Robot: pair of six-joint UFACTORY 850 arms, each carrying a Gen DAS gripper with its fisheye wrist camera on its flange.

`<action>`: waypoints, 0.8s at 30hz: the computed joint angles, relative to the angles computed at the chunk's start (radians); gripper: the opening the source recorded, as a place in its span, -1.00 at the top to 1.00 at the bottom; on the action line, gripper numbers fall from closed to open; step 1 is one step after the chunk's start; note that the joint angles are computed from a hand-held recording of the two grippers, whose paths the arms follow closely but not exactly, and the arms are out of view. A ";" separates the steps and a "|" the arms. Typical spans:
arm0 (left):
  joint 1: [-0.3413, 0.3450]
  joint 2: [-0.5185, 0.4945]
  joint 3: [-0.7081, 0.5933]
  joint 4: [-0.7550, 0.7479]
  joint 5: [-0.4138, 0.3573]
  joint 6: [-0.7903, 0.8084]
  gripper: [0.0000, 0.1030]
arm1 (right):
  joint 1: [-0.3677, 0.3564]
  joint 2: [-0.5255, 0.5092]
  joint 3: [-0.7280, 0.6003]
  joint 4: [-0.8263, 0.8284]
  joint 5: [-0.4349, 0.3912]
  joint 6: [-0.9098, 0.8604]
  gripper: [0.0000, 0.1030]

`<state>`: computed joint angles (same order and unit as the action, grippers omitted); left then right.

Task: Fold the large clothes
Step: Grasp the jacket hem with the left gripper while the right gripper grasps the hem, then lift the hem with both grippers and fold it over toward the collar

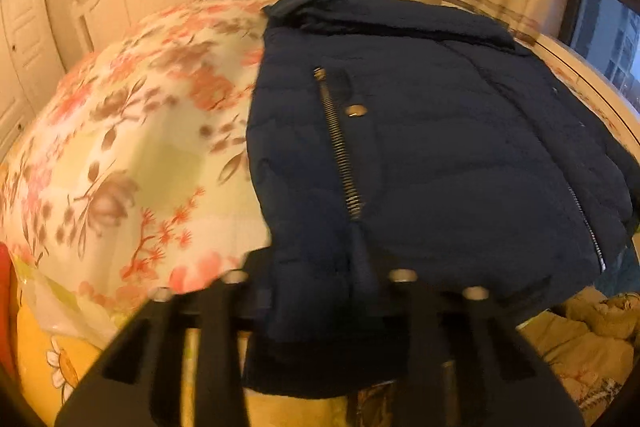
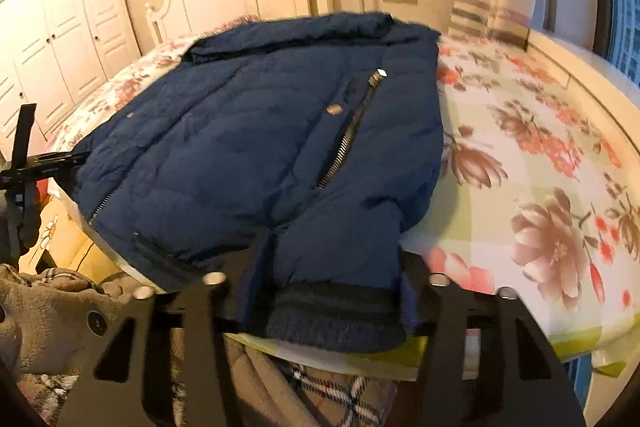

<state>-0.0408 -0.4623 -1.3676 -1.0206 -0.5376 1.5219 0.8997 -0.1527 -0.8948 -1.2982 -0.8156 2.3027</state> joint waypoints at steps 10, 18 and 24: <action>0.102 0.056 0.022 0.018 -0.276 -0.004 0.78 | 0.096 0.134 0.132 -0.174 -0.002 0.313 0.50; 0.227 0.131 0.033 -0.115 -0.512 0.013 0.78 | 0.244 0.171 0.055 -0.189 -0.203 0.226 0.52; 0.122 -0.028 -0.293 -0.200 -0.525 -0.204 0.67 | -0.002 0.222 -0.033 -0.226 -0.091 -0.011 0.51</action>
